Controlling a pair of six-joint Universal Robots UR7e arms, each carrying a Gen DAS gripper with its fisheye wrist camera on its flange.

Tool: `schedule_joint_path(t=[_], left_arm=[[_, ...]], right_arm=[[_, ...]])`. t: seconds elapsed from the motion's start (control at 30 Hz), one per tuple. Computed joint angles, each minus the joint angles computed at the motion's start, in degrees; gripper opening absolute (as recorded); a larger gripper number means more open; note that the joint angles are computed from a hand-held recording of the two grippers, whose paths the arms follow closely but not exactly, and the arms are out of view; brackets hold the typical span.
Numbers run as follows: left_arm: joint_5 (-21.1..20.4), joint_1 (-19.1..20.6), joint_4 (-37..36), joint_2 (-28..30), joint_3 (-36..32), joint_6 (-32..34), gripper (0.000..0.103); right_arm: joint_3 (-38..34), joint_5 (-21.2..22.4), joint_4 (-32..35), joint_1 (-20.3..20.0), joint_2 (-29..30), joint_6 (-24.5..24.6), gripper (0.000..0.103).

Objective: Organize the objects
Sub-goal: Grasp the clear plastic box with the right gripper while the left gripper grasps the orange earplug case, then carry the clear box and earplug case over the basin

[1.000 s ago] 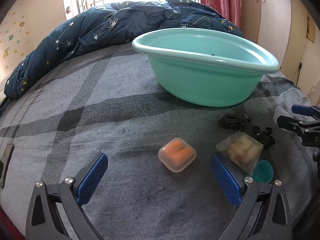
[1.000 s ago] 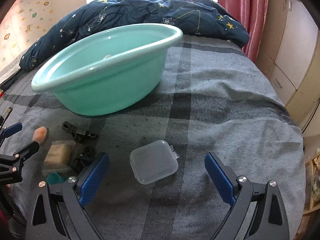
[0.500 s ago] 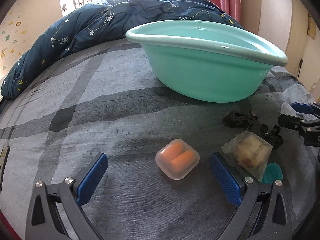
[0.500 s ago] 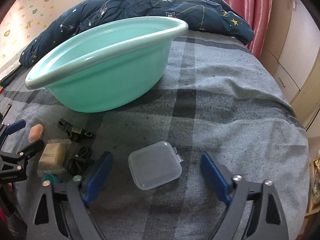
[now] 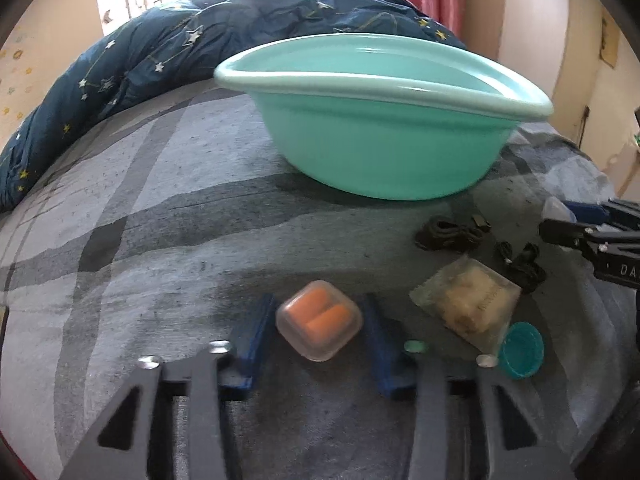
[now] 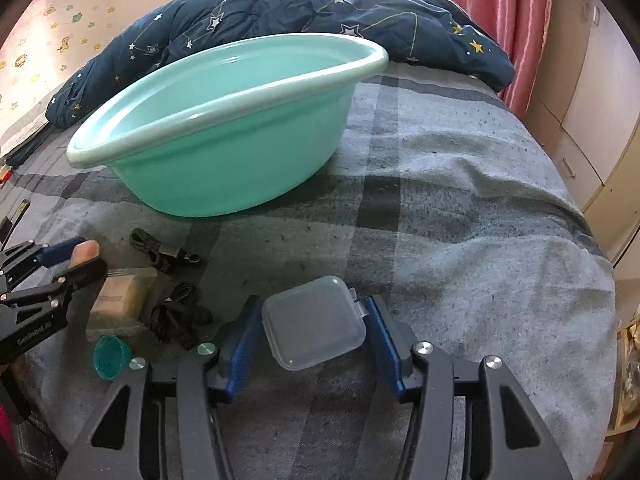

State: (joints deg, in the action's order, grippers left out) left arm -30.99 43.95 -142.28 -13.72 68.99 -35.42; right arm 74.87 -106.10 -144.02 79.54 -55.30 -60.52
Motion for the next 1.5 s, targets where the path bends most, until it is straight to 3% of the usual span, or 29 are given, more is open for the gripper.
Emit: schedule_joint_path(t=[1.5], left_arm=[[-0.6,-6.9,-4.2,-2.8,1.2,5.4,0.046]], right_arm=[[6.9,6.1,1.5,1.6,-10.1,-0.2,0.056]])
